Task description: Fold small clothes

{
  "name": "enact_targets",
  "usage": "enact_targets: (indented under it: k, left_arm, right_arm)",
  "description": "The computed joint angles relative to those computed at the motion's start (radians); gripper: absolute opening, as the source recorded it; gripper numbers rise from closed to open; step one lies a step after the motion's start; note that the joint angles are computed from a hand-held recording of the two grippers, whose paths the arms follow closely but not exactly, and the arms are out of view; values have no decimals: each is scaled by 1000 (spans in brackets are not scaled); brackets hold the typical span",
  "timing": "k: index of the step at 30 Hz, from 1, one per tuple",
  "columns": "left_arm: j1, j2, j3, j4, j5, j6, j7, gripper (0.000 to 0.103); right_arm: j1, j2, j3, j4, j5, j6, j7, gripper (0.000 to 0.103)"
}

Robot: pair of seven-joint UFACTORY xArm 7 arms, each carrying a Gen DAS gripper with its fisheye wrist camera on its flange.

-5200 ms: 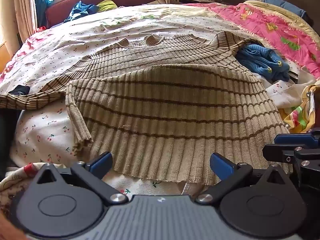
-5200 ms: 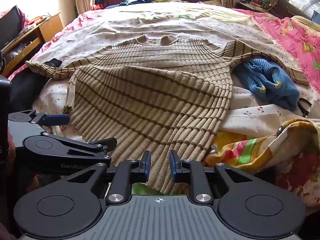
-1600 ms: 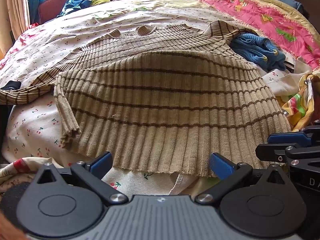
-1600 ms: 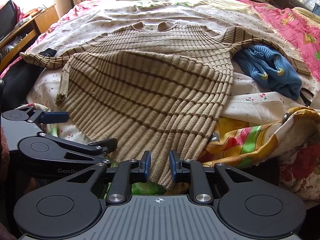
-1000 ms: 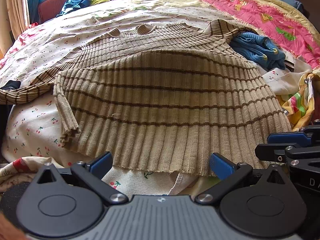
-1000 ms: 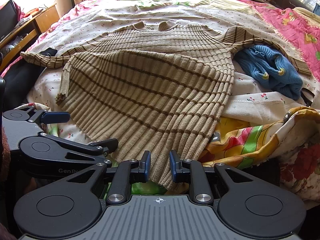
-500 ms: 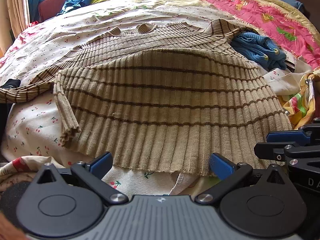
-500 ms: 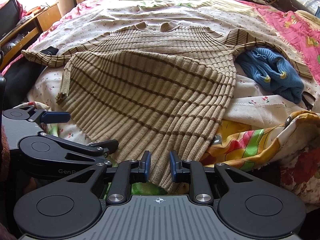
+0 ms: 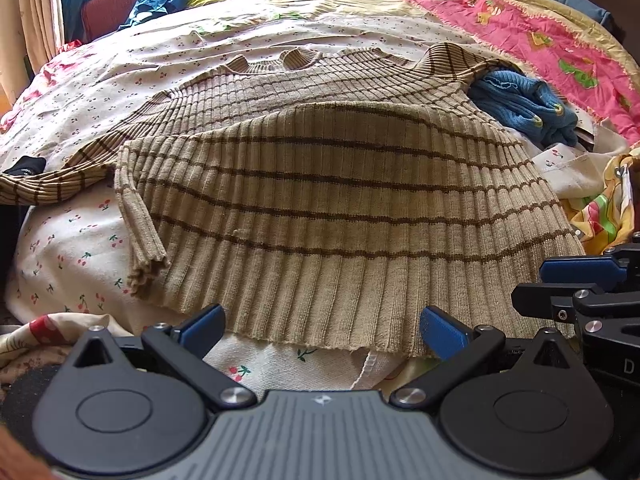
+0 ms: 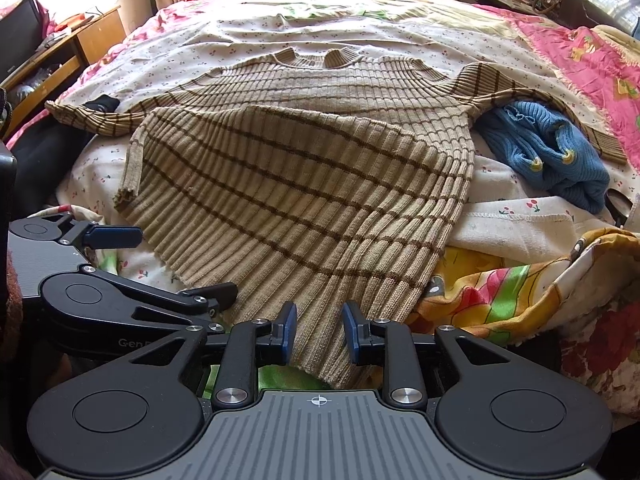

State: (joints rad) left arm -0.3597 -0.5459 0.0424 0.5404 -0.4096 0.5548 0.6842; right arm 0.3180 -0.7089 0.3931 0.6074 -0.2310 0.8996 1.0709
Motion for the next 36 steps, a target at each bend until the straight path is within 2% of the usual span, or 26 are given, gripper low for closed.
enact_targets:
  k: [5,11,18,24,28,33,34,36]
  left_arm:
    - [14,8,24,28,-5,-23,21,103]
    - [80,70,55,90,21,-62,43,103]
    - [193,187,49,179,67,-91,-11,103]
    - [230,234,67,227,48,-101,1,103]
    - [247,261,89,265,2,-101,37,103]
    - [283,301,96,321,-46,-66,62,103]
    - [290,309,93,329,-51,-68,66,103]
    - [300,320,91,346,-66,-66,80,103]
  right_arm:
    - [-6,12,1,14,-27,-11,-27,28]
    - [-12,62,-3,38,-55,-56,-72,29]
    - [-24,226,-32,111,-97,-251,-176,30]
    - [-28,450,-40,235,-174,-455,-250,30]
    - [-11,587,-70,319,-212,-522,-223,31]
    - [19,694,-119,393,-358,-562,-74,31]
    - [30,711,-130,407,-383,-558,-48,28]
    - [52,739,-153,427,-307,-550,-86,4]
